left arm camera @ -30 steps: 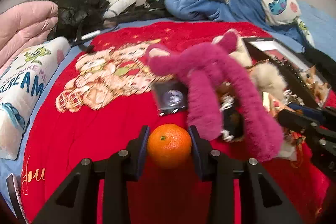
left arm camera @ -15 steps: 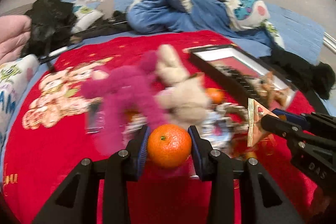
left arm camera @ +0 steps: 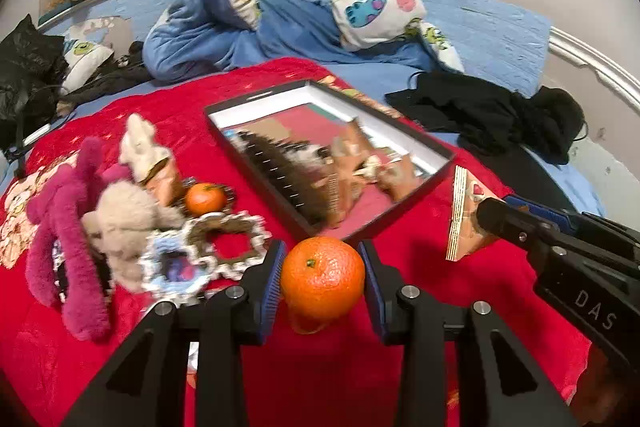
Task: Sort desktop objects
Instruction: 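Lift and carry tangerine and chocolate packet over the black box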
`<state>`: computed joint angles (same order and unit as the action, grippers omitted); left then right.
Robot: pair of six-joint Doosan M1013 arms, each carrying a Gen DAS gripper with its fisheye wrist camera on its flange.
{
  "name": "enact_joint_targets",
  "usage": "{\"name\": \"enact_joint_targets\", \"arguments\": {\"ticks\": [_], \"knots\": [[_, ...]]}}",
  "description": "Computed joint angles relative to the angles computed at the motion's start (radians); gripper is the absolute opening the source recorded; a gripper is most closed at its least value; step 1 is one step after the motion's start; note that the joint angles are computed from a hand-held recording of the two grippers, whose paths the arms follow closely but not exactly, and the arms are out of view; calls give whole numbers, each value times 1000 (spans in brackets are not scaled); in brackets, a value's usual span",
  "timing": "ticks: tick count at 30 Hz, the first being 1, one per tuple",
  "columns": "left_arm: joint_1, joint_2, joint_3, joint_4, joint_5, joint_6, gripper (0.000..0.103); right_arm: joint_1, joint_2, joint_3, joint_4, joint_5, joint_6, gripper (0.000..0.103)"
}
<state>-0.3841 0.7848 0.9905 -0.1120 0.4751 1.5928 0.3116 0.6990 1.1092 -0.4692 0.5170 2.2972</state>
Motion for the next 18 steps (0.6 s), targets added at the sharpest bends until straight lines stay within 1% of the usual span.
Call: {"name": "enact_joint_targets", "arguments": {"ticks": [2,3,7,9,13,15,18], "knots": [[0,3,-7,-75,0,39,38,-6,-17,32,-48,-30,64,21],[0,4,-9,-94,-2,47,38,-12,-27,52,-59,-55,89,21],[1,15,-26,-102,2,28,38,-20,-40,85,-112,-102,137,21],[8,25,-40,-113,18,24,38,-29,-41,94,-70,-138,107,21],[12,33,-54,-68,20,-2,38,-30,-33,86,-94,-132,121,21],[15,33,-55,-81,12,10,38,-32,-29,79,-64,-137,92,21],[17,34,-57,-98,6,32,38,-33,-23,73,-59,-147,86,21]]}}
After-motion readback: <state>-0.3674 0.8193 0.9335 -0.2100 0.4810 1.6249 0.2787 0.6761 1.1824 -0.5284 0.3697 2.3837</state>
